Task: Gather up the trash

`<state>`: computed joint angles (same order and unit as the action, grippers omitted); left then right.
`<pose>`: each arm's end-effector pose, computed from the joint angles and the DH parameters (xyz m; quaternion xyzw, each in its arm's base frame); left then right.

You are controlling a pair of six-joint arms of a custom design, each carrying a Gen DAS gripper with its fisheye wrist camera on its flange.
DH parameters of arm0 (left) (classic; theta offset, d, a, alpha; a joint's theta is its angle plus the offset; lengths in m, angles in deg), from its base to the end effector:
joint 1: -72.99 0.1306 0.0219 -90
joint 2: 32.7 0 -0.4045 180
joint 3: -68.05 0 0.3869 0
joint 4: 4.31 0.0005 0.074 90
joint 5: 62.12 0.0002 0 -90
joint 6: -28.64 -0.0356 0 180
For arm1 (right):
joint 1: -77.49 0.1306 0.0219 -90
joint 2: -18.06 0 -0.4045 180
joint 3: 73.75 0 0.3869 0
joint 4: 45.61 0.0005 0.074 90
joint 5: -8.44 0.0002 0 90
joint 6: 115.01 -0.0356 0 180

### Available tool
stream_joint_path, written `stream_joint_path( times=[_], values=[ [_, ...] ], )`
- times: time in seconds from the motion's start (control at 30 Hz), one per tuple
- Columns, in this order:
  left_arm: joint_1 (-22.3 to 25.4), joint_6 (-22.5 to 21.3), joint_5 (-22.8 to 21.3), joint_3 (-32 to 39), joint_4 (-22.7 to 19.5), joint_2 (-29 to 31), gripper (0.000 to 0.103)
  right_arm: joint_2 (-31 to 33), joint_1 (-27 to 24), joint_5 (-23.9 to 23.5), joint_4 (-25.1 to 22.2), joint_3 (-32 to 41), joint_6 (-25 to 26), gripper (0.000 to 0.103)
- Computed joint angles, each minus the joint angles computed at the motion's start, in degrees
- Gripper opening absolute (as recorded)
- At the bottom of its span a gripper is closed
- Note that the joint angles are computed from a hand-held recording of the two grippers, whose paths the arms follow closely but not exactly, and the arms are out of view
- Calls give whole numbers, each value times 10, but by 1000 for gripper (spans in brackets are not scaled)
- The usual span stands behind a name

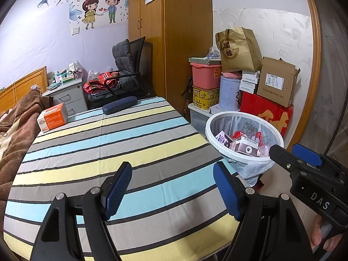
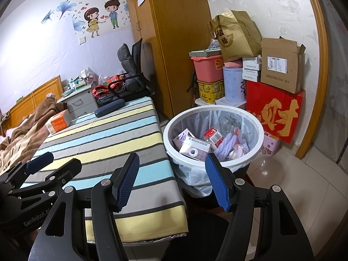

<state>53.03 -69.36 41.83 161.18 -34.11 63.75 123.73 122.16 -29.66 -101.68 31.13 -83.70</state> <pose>0.5086 -0.1944 0.4507 0.2670 0.8330 -0.1554 0.4590 0.4256 0.3807 0.4343 0.2290 0.8402 -0.0589 0.4881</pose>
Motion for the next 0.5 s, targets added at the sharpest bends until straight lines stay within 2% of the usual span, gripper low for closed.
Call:
stream_joint_path(
  times=[0.5],
  values=[
    [3, -2, 6, 3, -3, 0, 79, 0, 0, -1, 1, 0, 0, 65]
  ],
)
